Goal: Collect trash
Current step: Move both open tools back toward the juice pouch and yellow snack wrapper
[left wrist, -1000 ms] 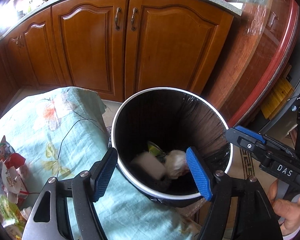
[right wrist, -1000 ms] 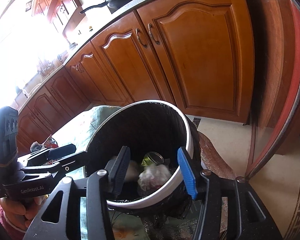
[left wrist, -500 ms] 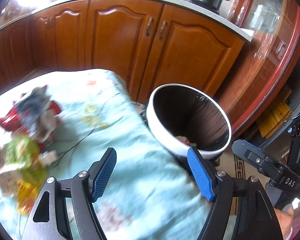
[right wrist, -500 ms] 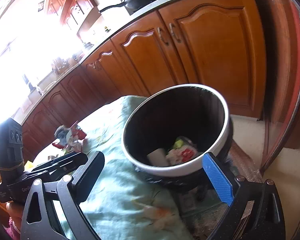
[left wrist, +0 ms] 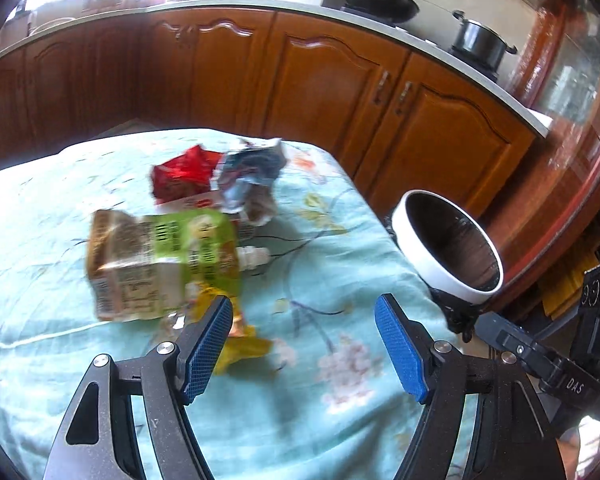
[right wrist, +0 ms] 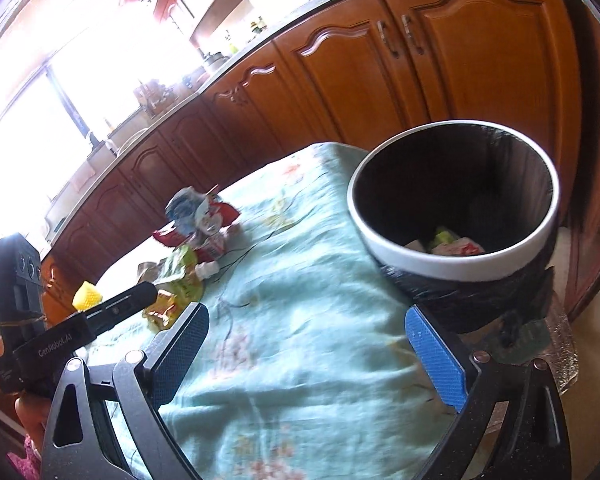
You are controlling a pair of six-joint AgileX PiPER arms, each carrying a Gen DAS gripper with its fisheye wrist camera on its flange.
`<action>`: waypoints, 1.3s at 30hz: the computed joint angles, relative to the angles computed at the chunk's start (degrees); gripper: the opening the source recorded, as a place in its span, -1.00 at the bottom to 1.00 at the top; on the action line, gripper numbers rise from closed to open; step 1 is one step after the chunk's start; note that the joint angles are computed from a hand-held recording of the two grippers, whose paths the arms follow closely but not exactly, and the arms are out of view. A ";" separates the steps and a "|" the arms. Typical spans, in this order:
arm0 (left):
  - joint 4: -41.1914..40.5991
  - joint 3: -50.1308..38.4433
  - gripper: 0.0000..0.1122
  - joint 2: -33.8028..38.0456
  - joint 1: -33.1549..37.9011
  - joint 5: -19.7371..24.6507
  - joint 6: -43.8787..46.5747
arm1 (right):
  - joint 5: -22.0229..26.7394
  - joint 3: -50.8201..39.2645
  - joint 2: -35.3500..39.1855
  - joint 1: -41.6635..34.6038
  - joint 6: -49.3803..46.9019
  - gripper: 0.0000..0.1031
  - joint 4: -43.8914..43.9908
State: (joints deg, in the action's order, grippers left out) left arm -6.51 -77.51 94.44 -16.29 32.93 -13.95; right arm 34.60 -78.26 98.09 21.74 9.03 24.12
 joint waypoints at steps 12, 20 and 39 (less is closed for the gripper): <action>-1.71 7.41 0.30 -7.70 8.43 1.47 1.40 | 1.84 -5.59 4.37 7.25 -0.62 0.93 1.12; -4.58 6.65 0.30 -7.26 14.68 3.48 4.80 | 3.36 -11.24 9.14 10.07 -4.45 0.93 5.81; -22.45 -12.12 0.30 13.15 24.46 11.98 25.57 | 17.55 -42.77 31.86 13.17 -8.12 -0.07 6.98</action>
State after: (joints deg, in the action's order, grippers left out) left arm -28.96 -89.63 107.60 8.17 44.91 11.62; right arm 52.15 -121.03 129.95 34.90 0.91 31.09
